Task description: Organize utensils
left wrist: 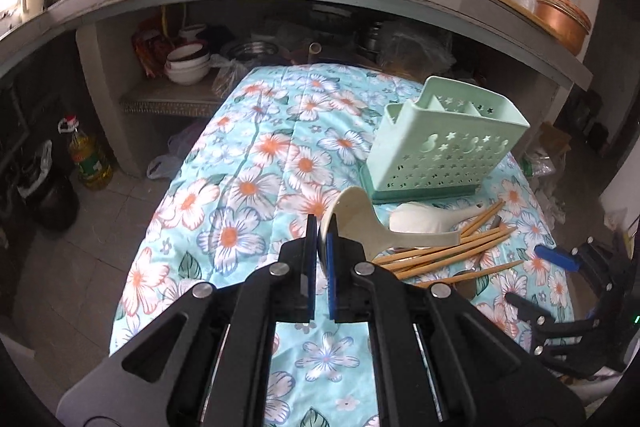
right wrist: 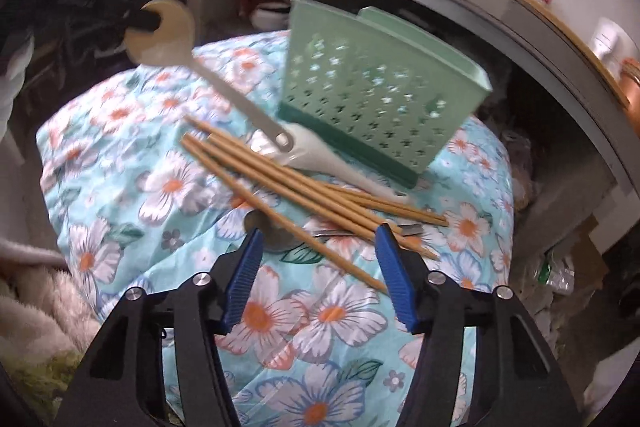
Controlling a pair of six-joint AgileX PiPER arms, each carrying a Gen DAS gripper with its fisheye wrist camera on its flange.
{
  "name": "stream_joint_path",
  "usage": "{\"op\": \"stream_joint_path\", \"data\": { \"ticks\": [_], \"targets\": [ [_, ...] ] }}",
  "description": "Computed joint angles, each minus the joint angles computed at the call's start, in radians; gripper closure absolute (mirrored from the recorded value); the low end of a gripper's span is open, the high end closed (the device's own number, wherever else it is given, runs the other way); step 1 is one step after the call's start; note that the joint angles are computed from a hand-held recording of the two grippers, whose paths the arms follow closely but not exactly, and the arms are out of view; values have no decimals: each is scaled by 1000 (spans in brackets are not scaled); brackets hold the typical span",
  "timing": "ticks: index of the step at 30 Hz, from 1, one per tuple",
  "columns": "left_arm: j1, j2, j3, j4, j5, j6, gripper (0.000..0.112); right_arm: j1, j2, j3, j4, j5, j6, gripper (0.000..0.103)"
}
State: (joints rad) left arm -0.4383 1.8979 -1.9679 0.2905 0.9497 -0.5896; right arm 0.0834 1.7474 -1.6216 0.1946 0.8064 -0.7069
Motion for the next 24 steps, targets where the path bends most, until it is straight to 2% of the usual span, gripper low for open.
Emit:
{"op": "stream_joint_path", "data": {
  "ticks": [4,8,17,24],
  "targets": [
    [28,-8,38,-35,-44,16,109,49,17,22,-84,27,29,72],
    [52,4,42,-76,-55,42,109,110,23,73,-244,-50,89,73],
    [88,30,31,-128,-60,67,109,210,17,175,-433,-198,98,73],
    [96,36,30,-142,-59,72,109,245,26,213,-548,-269,173,91]
  ]
}}
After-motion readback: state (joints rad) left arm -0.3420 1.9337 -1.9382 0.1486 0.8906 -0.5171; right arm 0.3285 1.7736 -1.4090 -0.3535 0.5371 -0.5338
